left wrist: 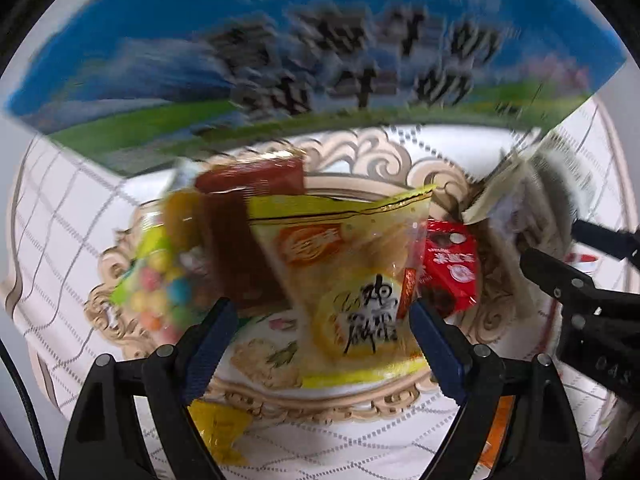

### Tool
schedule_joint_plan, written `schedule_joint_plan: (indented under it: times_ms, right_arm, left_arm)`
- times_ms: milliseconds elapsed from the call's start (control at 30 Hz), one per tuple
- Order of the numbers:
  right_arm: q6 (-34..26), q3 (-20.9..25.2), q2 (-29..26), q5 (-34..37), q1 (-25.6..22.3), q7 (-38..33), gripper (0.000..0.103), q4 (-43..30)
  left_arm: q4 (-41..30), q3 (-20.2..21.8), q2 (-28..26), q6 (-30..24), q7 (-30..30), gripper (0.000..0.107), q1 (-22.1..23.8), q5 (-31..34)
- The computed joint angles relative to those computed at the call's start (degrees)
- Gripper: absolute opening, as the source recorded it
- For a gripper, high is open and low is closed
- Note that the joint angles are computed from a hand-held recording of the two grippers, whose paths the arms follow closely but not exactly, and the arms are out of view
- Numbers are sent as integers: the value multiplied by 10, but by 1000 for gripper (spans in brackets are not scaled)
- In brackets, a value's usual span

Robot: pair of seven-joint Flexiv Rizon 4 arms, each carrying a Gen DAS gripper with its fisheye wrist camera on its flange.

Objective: Organize snacks
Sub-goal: 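Grasp the yellow egg-cookie bag with left tool while right grasps Franzzi pack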

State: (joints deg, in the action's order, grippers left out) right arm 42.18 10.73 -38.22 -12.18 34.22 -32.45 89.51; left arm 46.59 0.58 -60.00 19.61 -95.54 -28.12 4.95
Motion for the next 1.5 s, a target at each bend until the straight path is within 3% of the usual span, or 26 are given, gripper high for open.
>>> schedule_joint_plan:
  times_ms: [100, 167, 267, 433, 567, 700, 800, 967, 1200, 1400, 1500]
  right_arm:
    - [-15, 9, -20, 7, -7, -36, 73, -21]
    - [-13, 14, -25, 23, -13, -42, 72, -26]
    - [0, 22, -23, 54, -21, -37, 62, -23]
    - [-27, 42, -17, 97, -23, -32, 58, -17]
    - [15, 74, -4, 170, -35, -23, 54, 19]
    - [63, 62, 10, 177, -18, 9, 56, 60]
    - [85, 47, 12, 161, -6, 52, 65, 73]
    - [62, 26, 10, 104, 11, 100, 63, 71]
    - [18, 61, 6, 85, 16, 36, 61, 64]
    - [29, 46, -3, 68, 49, 80, 63, 70]
    - [42, 40, -10, 64, 60, 110, 61, 76]
  left_arm:
    - [-22, 0, -22, -10, 9, 79, -4, 2]
    - [-7, -5, -18, 4, 7, 57, 0, -5]
    - [40, -9, 4, 33, -12, 55, 6, -16]
    - [155, -15, 63, 72, -39, 54, 22, -32]
    - [267, -28, 116, 103, -44, 54, 38, -50]
    - [315, -38, 125, 128, -53, 57, 53, -74]
    - [321, -41, 116, 140, -63, 58, 58, -89]
    - [286, -36, 99, 122, -71, 60, 58, -89]
    - [312, -38, 111, 141, -53, 62, 66, -90]
    - [331, -35, 131, 143, -69, 62, 53, -83]
    - [337, -28, 143, 152, -73, 50, 38, -58]
